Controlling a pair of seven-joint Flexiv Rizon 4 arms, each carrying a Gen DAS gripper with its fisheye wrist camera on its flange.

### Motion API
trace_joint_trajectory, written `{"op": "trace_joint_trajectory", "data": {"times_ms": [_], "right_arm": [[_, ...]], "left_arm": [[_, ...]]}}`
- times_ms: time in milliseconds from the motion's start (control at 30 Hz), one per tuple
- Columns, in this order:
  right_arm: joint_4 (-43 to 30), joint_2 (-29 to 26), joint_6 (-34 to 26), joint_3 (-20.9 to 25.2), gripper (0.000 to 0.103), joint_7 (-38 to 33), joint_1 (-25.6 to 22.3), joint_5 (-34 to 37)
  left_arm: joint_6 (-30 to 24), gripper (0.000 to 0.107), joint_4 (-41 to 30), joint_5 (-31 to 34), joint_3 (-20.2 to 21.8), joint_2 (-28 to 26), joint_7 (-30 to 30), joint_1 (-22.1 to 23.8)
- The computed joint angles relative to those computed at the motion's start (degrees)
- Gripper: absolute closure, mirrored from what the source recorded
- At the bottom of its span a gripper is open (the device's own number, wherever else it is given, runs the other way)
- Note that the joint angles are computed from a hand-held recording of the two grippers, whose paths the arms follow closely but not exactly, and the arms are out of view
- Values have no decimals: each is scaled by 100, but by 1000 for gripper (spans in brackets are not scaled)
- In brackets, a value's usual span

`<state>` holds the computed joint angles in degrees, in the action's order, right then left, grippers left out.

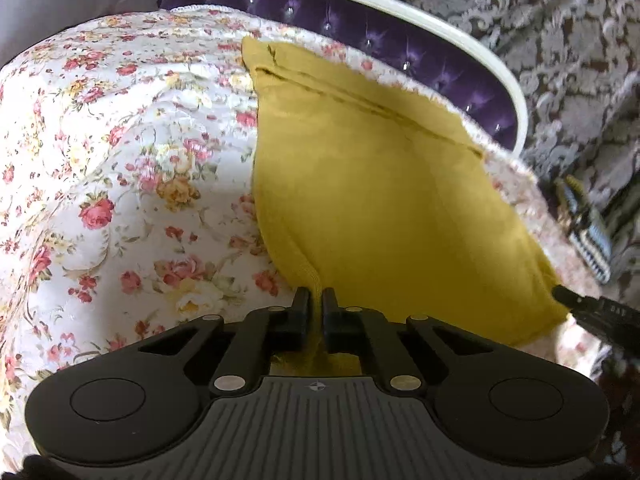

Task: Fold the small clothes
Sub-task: 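Grasp the sweater hem with both tools and lift it toward the collar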

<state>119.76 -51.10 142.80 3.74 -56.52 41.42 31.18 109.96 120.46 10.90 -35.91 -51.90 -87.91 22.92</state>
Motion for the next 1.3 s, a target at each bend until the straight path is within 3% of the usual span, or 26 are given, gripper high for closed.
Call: {"op": "trace_joint_trajectory", "data": {"times_ms": [167, 400, 533, 667, 800, 900, 1000, 1067, 1133, 1300], "right_arm": [[-75, 186, 224, -32, 84, -75, -130, -163], [-566, 207, 52, -70, 84, -13, -727, -974], [-1013, 131, -275, -275, 85, -111, -945, -1257], [-1729, -107, -636, -448, 92, -86, -1257, -1511], [-2587, -427, -1191, -667, 92, -26, -1487, -1648], [-2980, -586, -1678, -878, 84, -121, -1542, -1861], [-2898, -557, -2116, -992, 80, -305, -1505, -2136], [-2693, -504, -2200, -871, 53, -367, -1572, -2389], [-2393, -450, -2157, -615, 42, -438, -1733, -2769], [-2052, -354, -2746, -870, 42, -717, -1403, -3049]], "left_arm": [[76, 101, -106, 157, -612, -224, -140, 473], [-70, 101, -795, 308, -1158, -627, 16, 706], [-135, 101, -1347, 198, -1280, -844, 171, 604], [-258, 103, -2128, 2, -1299, -1128, 319, 357], [-641, 103, -3048, -294, -1335, -1534, 629, 64], [-925, 103, -3591, -626, -1210, -1705, 912, -207], [-1107, 103, -3946, -989, -934, -1750, 1130, -500], [-1195, 104, -4088, -1198, -831, -1779, 1259, -620], [-1223, 104, -4205, -1411, -693, -1775, 1355, -747], [-1437, 103, -4173, -1559, -859, -1838, 1921, -649]]}}
